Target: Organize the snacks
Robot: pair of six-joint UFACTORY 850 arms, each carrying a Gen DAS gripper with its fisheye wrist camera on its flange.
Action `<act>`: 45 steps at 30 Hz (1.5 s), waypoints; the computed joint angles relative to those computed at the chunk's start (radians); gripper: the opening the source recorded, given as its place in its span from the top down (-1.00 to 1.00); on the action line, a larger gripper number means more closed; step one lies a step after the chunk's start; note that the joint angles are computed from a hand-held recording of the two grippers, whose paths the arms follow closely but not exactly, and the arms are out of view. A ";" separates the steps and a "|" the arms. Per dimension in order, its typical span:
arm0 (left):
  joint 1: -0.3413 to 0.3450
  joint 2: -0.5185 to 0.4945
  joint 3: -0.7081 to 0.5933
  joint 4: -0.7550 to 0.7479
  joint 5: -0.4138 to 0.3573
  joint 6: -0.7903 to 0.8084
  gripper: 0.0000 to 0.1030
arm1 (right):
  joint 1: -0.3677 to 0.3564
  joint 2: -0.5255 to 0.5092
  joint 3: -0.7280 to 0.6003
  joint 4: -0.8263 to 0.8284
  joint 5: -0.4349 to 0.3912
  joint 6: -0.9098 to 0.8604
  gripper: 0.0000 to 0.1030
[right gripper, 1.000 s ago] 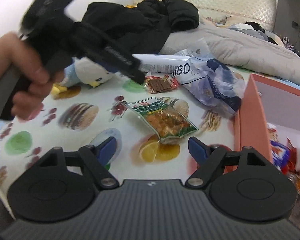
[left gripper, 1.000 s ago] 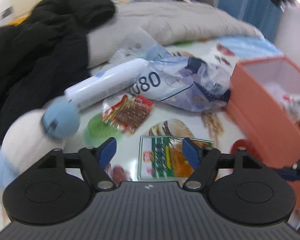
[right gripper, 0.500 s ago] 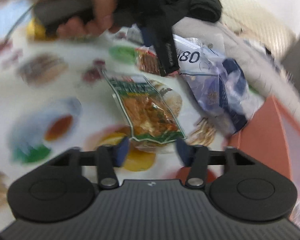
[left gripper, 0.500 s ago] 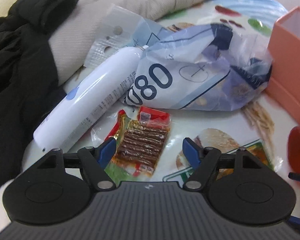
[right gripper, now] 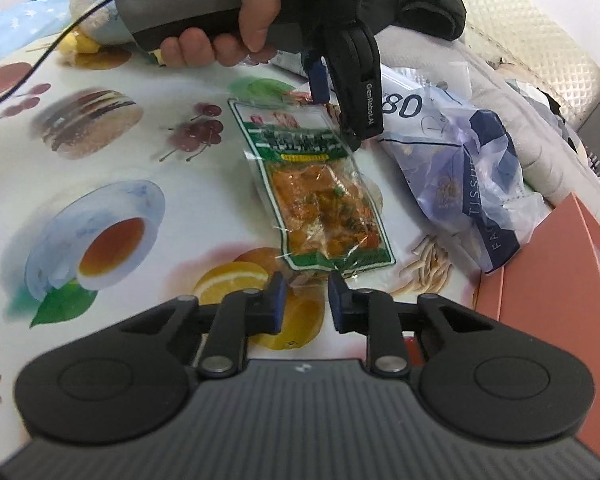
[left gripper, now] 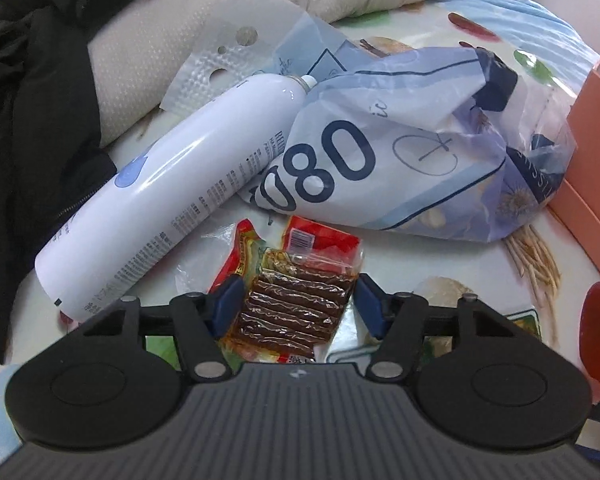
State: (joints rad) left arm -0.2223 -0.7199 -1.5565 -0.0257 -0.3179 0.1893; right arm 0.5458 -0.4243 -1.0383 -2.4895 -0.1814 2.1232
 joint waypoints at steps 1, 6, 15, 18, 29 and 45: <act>-0.001 0.003 0.004 0.007 0.000 -0.017 -0.23 | 0.000 0.004 0.003 -0.004 0.001 0.003 0.58; -0.012 0.043 0.055 0.027 -0.008 -0.069 -0.23 | 0.003 0.038 0.033 0.010 0.001 -0.021 0.78; -0.048 0.217 0.279 0.105 0.011 -0.246 -0.23 | 0.040 0.155 0.152 0.080 0.010 -0.097 0.81; -0.064 0.301 0.379 0.150 0.030 -0.332 -0.23 | 0.051 0.198 0.195 0.149 0.013 -0.168 0.82; -0.138 0.619 0.676 0.345 0.046 -0.761 -0.23 | 0.126 0.395 0.389 0.581 -0.037 -0.566 0.82; -0.400 0.947 0.971 0.748 -0.082 -1.715 -0.23 | 0.158 0.569 0.530 1.021 -0.048 -0.735 0.81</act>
State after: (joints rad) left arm -0.6225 0.2266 -0.5857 0.7223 -0.3998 -1.5259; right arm 0.7038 0.1447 -0.5084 -1.4680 -0.2292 1.3886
